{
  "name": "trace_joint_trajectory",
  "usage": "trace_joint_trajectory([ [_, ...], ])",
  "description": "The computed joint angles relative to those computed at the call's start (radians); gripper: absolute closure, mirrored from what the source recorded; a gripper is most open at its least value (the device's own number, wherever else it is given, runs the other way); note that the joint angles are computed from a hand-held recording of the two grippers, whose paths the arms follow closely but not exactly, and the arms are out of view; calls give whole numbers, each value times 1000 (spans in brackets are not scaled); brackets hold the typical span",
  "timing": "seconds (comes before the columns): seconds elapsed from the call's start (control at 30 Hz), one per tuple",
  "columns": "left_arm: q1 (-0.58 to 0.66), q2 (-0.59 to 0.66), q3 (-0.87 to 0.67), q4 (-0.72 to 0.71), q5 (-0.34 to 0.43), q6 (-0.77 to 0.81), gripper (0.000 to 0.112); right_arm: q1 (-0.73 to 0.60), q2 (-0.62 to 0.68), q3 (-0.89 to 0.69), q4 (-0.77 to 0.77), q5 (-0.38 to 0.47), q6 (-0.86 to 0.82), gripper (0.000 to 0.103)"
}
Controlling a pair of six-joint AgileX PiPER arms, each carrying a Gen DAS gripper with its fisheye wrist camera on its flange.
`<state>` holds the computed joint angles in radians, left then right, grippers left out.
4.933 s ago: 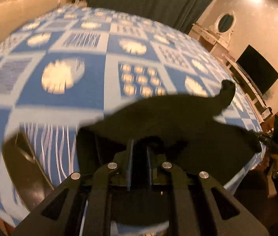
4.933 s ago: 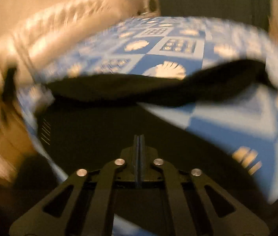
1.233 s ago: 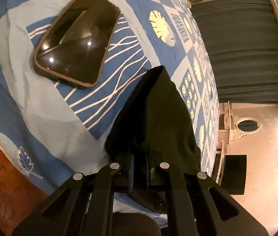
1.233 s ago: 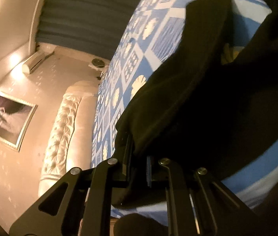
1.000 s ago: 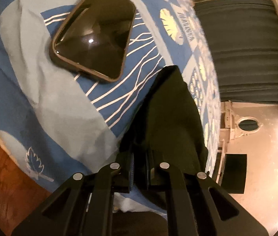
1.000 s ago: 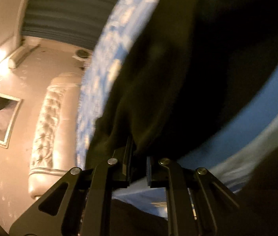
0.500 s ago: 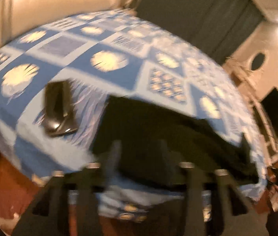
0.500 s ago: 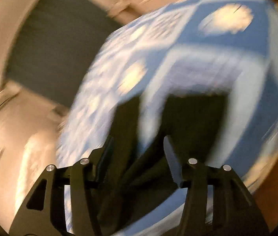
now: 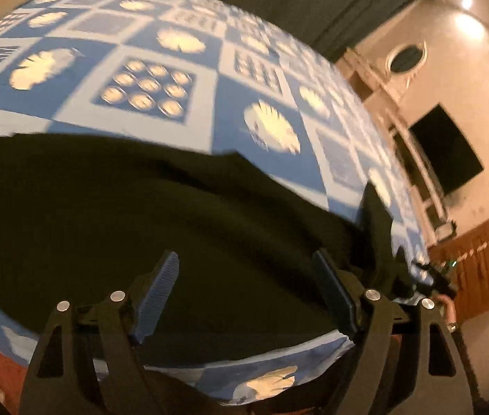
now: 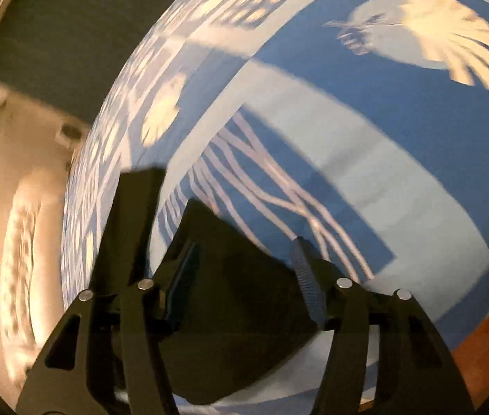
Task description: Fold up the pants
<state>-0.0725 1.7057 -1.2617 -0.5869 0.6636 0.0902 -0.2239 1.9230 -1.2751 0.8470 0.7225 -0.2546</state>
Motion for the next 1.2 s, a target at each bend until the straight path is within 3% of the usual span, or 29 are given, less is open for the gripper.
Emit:
trace_joint_trajectory([
  [0.07,-45,41,-27,35,-8,-48,34,4,18,-33,-21,72,-32,90],
  [0.2,-120,105,-88,111,10,-147,34,16,-40,0,-40,33,-122,91],
  [0.3,-143,117,-97,128,-9,-175,34,-33,-139,124,-32,-119,-140,91],
  [0.37,-158,119,-90,150,-33,-194,34,-45,-100,124,-48,-123,-134,91],
  [0.47,-164,137,-94,158,-29,-200,34,-49,-73,138,19,-140,-189,89],
  [0.63,-143,147,-77,128,-31,-185,34,-71,-99,118,75,-202,-167,65],
  [0.67,-133,149,-75,106,-28,-167,34,-72,-72,82,54,-192,-138,54],
  [0.83,-112,154,-67,54,-28,-143,34,-83,100,-77,161,-35,-233,53],
  [0.87,-112,152,-64,51,-30,-140,34,-71,100,-84,132,-44,-226,61],
  [0.9,-113,151,-62,52,-32,-139,34,-46,100,-102,63,-70,-189,100],
  [0.97,-117,152,-62,64,-37,-145,34,-7,84,-110,-61,-146,-101,97],
  [1.03,-118,153,-61,66,-40,-148,33,-9,88,-104,-52,-159,-106,97],
  [1.13,-122,150,-53,71,-50,-144,32,-58,21,20,146,-208,-262,88],
  [1.2,-119,148,-39,37,-65,-104,29,-124,-21,104,276,-168,-351,60],
])
